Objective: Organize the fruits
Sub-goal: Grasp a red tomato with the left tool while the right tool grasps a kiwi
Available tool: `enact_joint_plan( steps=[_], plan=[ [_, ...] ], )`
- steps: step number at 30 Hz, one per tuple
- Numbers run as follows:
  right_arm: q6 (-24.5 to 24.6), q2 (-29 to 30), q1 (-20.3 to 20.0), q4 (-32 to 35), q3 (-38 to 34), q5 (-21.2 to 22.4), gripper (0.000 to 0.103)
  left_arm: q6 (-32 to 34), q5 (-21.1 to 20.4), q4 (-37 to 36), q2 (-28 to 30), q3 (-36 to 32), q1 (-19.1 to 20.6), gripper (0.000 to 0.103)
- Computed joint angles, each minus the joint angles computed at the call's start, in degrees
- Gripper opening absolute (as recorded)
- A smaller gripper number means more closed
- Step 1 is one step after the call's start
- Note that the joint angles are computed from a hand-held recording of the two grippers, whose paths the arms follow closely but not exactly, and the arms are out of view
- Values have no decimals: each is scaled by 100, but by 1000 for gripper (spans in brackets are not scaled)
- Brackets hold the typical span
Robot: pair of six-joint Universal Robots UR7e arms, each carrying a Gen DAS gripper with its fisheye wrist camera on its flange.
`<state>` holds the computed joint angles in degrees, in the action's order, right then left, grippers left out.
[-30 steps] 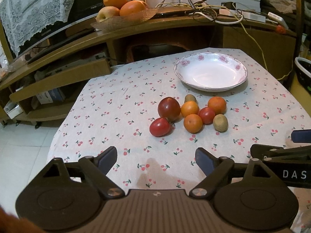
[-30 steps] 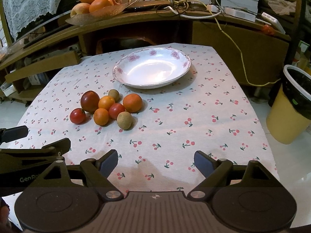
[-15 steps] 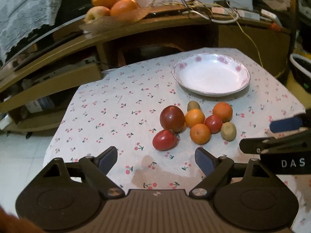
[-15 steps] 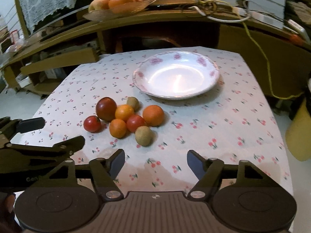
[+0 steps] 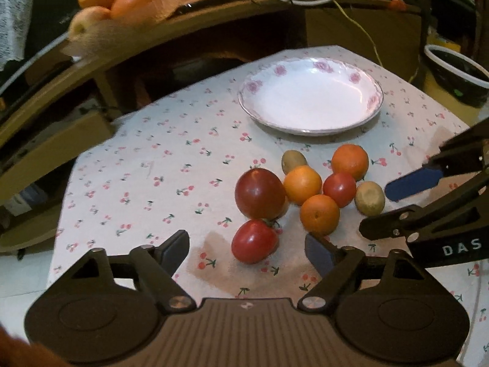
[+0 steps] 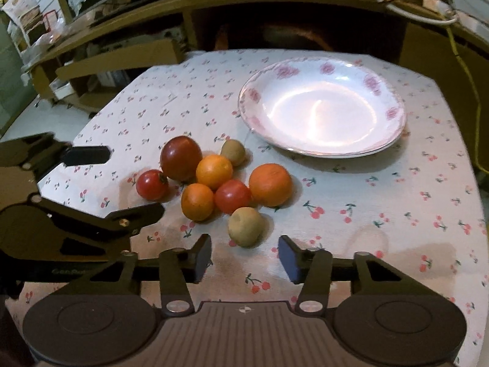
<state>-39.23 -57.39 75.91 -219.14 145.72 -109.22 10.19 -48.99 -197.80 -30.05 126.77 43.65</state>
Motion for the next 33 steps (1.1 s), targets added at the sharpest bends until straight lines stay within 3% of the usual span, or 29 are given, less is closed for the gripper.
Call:
enact_joint_plan(
  steps=[4,9,14,19,33],
  plan=[
    [-87,-48,-15,176,-42,93,45,-56,-279,286,-47,-143,221,73],
    [-249,-15,-10,123,-82,47,27,-54,-590,322,-102,-173,303,59],
    [-217,-89,-38,301,-108,108,26,-80,-592,523,-146,-191,243,47],
    [-221,-214,-53,478,-68,209,26,-217,-721,676,-310,-70,278,42],
    [-378,-208,-170,440,-35,355,27,-256,-779,559,-220,-124,304,43]
  ],
)
